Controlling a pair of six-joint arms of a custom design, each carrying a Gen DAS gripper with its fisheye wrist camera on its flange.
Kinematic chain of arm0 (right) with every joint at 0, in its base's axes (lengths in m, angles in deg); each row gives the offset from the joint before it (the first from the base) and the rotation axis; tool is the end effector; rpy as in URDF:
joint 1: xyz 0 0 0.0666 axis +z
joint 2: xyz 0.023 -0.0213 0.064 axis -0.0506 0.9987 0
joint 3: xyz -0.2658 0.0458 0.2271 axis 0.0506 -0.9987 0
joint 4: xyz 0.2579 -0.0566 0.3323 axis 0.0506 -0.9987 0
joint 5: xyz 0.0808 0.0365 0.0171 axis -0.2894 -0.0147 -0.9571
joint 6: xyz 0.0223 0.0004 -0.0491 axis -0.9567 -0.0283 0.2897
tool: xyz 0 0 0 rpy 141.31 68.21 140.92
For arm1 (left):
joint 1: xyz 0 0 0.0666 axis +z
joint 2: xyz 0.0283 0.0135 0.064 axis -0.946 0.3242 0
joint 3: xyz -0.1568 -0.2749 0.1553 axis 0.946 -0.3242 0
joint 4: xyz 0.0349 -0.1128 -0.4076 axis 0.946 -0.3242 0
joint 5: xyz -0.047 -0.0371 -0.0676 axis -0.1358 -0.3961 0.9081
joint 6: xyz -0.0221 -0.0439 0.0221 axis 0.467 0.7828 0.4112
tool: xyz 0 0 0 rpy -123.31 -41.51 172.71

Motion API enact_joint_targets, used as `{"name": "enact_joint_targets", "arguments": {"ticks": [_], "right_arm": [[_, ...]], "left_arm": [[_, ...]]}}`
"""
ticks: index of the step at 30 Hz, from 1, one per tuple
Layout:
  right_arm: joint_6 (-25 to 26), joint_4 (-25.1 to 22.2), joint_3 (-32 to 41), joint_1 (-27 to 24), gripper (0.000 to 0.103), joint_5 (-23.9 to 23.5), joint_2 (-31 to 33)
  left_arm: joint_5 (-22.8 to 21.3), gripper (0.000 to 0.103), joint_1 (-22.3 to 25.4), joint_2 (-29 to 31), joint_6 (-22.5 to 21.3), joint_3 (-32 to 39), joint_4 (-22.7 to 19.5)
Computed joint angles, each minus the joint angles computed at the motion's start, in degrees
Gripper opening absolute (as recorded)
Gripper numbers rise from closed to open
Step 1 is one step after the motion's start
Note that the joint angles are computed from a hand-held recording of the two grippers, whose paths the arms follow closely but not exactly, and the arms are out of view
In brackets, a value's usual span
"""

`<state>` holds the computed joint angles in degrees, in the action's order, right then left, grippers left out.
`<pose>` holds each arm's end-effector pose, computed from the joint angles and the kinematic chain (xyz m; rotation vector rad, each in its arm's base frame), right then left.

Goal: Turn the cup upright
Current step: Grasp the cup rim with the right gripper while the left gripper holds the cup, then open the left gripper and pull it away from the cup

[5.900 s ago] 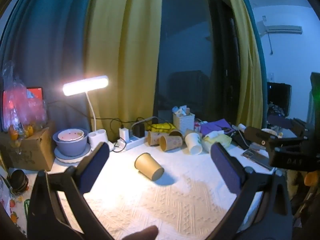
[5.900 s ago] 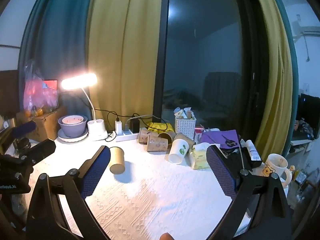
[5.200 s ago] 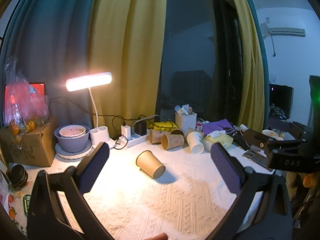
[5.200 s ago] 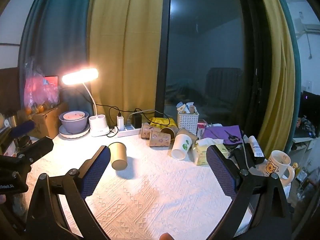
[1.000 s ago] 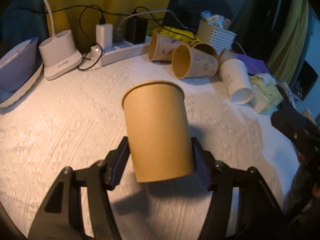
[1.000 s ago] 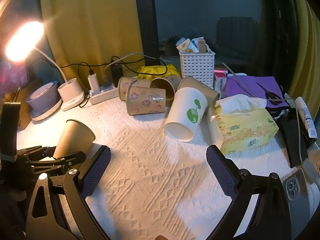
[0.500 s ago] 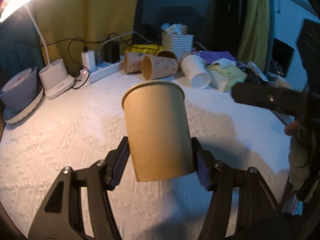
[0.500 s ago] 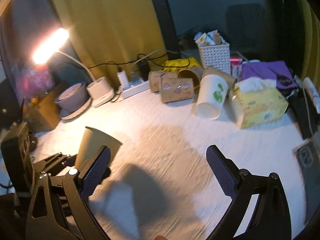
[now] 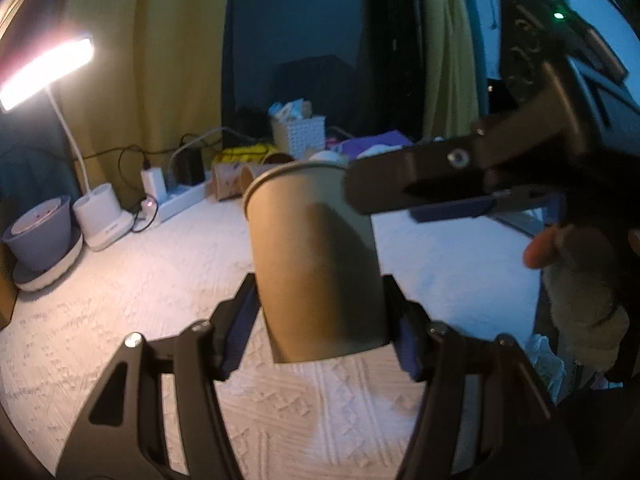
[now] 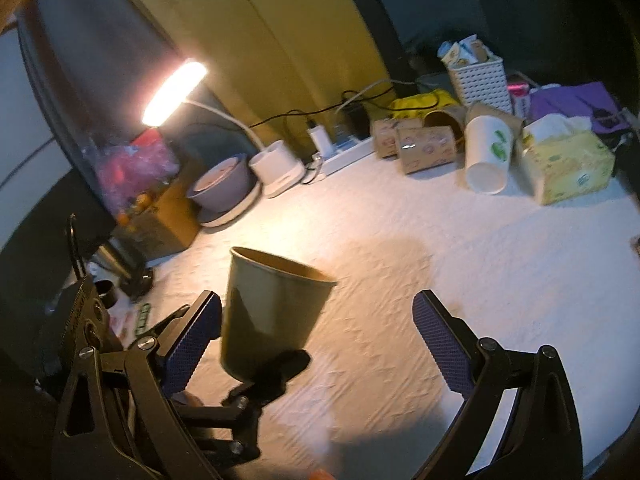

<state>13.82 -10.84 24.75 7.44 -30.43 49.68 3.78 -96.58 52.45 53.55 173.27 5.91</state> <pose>0.4489 0.0991 0.5885 -0.4246 2.4227 0.7158 0.4084 -0.1903 0.5463 0.2892 2.0504 -0.2030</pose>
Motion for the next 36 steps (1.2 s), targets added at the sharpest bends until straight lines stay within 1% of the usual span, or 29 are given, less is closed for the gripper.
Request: {"name": "enact_joint_targets", "arguments": {"ticks": [2, 6, 7, 13, 15, 16, 17, 20, 26, 32, 34, 36], "right_arm": [[-0.5, -0.9, 0.3, -0.1, 0.098, -2.6, 0.1], [-0.7, -2.1, 0.8, 0.2, 0.098, -4.6, 0.3], [-0.8, -2.6, 1.2, 0.1, 0.098, -5.7, 0.5], [-2.0, -4.3, 1.9, -0.9, 0.098, -12.0, 1.6], [-2.7, -4.7, 2.2, -1.3, 0.095, -13.5, 2.0], [-2.8, -5.2, 2.5, -1.6, 0.091, -13.9, 2.3], [-2.8, -5.5, 2.6, -1.6, 0.087, -14.1, 2.6], [-2.7, -6.3, 2.9, -1.8, 0.08, -14.6, 3.2], [-2.1, -6.9, 2.8, -2.0, 0.069, -16.0, 3.8], [-1.3, -7.5, 3.0, -1.9, 0.068, -15.8, 4.5], [-1.0, -7.7, 3.4, -1.7, 0.068, -15.3, 5.0], [-1.0, -7.2, 3.4, -1.6, 0.068, -14.5, 5.1]], "left_arm": [[0.5, 0.061, -0.4, -1.1, -0.2, -0.9, 1.2], [1.6, 0.061, -1.3, -3.0, -1.4, -2.7, 4.4], [1.6, 0.061, -1.6, -3.3, -1.7, -3.0, 4.9], [2.6, 0.061, -2.2, -4.4, -2.1, -4.0, 6.6], [2.7, 0.061, -2.4, -4.6, -2.5, -4.1, 6.8], [2.8, 0.061, -2.5, -4.7, -2.6, -4.2, 6.9], [3.0, 0.061, -2.6, -4.8, -2.7, -4.3, 7.0], [3.3, 0.061, -2.8, -4.8, -2.9, -4.4, 6.9], [4.6, 0.061, -2.3, -4.4, -2.4, -4.1, 6.3], [5.7, 0.062, -1.4, -3.6, -1.0, -3.3, 4.4], [7.2, 0.063, -0.7, -3.0, -0.3, -2.8, 3.6], [8.7, 0.068, -0.2, -2.1, 0.4, -1.8, 1.7]]}}
